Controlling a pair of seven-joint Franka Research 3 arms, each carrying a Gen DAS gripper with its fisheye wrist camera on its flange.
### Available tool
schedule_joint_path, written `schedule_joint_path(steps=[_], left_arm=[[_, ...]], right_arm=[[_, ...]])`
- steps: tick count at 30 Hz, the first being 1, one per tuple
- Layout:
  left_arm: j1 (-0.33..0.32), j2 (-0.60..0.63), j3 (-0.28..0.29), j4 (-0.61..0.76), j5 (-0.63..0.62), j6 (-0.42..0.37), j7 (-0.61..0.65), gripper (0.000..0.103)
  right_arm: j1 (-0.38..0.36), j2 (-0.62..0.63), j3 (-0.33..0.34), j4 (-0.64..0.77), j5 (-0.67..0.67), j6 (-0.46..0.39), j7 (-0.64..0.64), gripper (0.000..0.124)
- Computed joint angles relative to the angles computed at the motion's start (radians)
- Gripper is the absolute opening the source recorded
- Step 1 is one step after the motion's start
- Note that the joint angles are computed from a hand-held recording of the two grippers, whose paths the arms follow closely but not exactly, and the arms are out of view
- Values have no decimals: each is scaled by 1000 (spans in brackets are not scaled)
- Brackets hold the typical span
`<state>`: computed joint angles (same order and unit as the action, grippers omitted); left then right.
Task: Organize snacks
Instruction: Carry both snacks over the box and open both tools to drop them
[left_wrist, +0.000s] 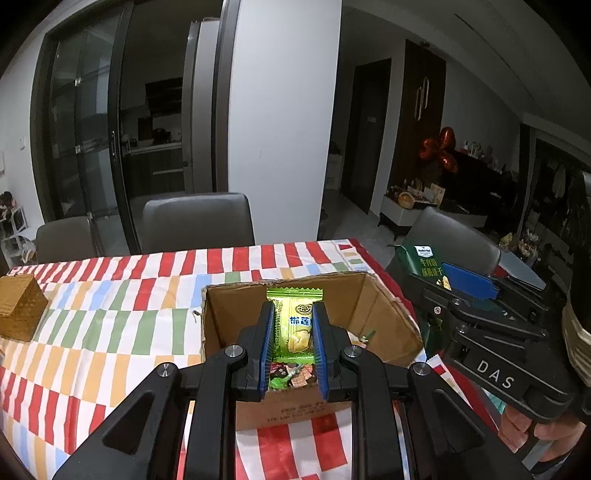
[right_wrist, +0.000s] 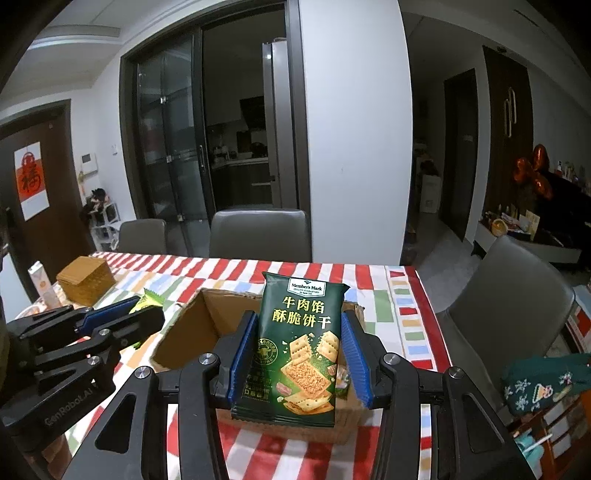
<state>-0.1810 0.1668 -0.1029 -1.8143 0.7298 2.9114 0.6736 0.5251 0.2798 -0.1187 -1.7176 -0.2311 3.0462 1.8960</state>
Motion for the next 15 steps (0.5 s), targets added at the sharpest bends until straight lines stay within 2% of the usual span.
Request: schedule_joint_path(steps=[3, 9, 12, 14, 15], left_arm=[[19, 39, -20, 39, -85, -12, 82, 20], [26, 101, -23, 105, -195, -43, 196, 21], [10, 112, -1, 117, -187, -58, 186, 34], [-10, 109, 28, 114, -145, -65, 138, 43], [-25, 103, 47, 109, -105, -76, 100, 51]], right_arm=[[-28, 46, 33, 60, 38, -40, -44, 47], [-34, 130, 39, 177, 77, -112, -87, 47], [-27, 156, 27, 212, 82, -131, -81, 47], [-19, 166, 18, 232, 75, -159, -75, 55], [-12, 169, 9, 237, 66, -170, -65, 63]])
